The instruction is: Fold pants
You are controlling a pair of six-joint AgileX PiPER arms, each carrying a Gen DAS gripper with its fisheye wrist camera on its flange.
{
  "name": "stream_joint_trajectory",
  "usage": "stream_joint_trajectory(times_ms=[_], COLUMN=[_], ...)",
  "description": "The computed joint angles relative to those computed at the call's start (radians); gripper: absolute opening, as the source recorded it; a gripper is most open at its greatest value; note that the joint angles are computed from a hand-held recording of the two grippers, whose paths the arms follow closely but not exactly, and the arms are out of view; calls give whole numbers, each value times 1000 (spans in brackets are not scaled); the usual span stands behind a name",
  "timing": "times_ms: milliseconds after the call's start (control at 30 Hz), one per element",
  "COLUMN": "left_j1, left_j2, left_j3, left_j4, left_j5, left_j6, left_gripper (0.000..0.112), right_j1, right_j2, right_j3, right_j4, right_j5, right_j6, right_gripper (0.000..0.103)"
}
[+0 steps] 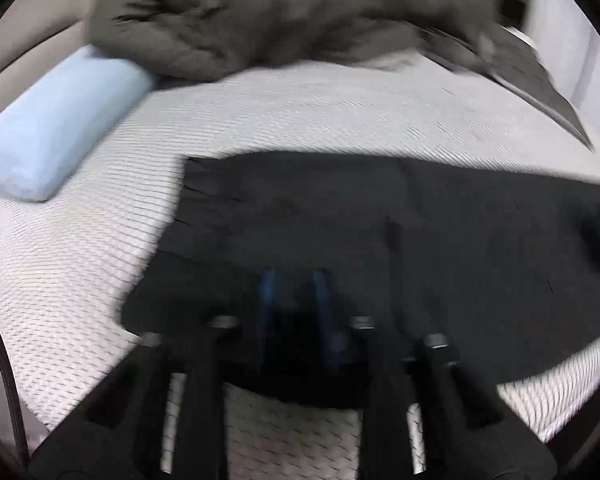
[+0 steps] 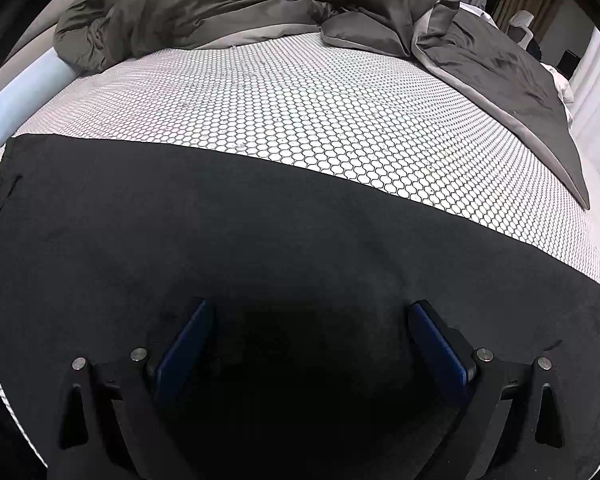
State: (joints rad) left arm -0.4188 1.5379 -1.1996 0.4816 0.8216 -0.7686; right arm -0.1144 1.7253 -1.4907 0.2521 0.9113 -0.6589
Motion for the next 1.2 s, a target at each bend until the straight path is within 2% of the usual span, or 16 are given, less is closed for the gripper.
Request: stream_joint_trajectory(times_ms=[133,167,300,367,433,467,533,567,600,733,800,867,967,1033,1133,1200], left_j1=[-17,-3,61,-8,-42,-52,-151,-235,-286,-392,-421,-458,-459,-425,-422,-418], left_j2=[22,1,-63,-58,-68,-54,-65,-26,38,311,461,552,519,516,571,598], left_j3=[62,79,116,82,53,21,8,-32,-91,-360,-528,-626,-549,-551,-661,-715], left_j4=[111,125,65,120,114,120,113,142,150,21,-58,-5,-20,-68,-71,-76], left_j5=[23,25,-19,52,39,22,14,23,13,-26,15,94,4,-6,85,122], left_j6=[-100,-133,-119,-194,-206,-221,-255,-293,-291,-137,-52,-34,-72,-27,5,28], left_gripper=[38,33,30,30,31,38,63,77,83,83,85,93,96,97,99,99], right_j1=[5,9,0,-18,-41,-55,-72,-74,-71,-38,-40,-125,-327,-479,-620,-714], right_j2=[-30,-36,-54,-63,-85,-102,-135,-158,-173,-220,-257,-265,-210,-146,-57,42], right_j3=[34,47,87,96,117,129,153,175,190,269,338,355,297,230,140,14], right_j4=[23,16,15,44,90,123,178,209,230,260,240,292,324,354,326,326], right_j5=[-8,-15,-34,-28,-16,-3,20,24,30,47,5,42,137,191,100,122], right_j6=[-52,-58,-84,-120,-171,-207,-269,-300,-318,-401,-480,-610,-727,-788,-757,-679], right_gripper=[99,99,99,99,99,99,99,99,99,99,99,99,100,101,101,100])
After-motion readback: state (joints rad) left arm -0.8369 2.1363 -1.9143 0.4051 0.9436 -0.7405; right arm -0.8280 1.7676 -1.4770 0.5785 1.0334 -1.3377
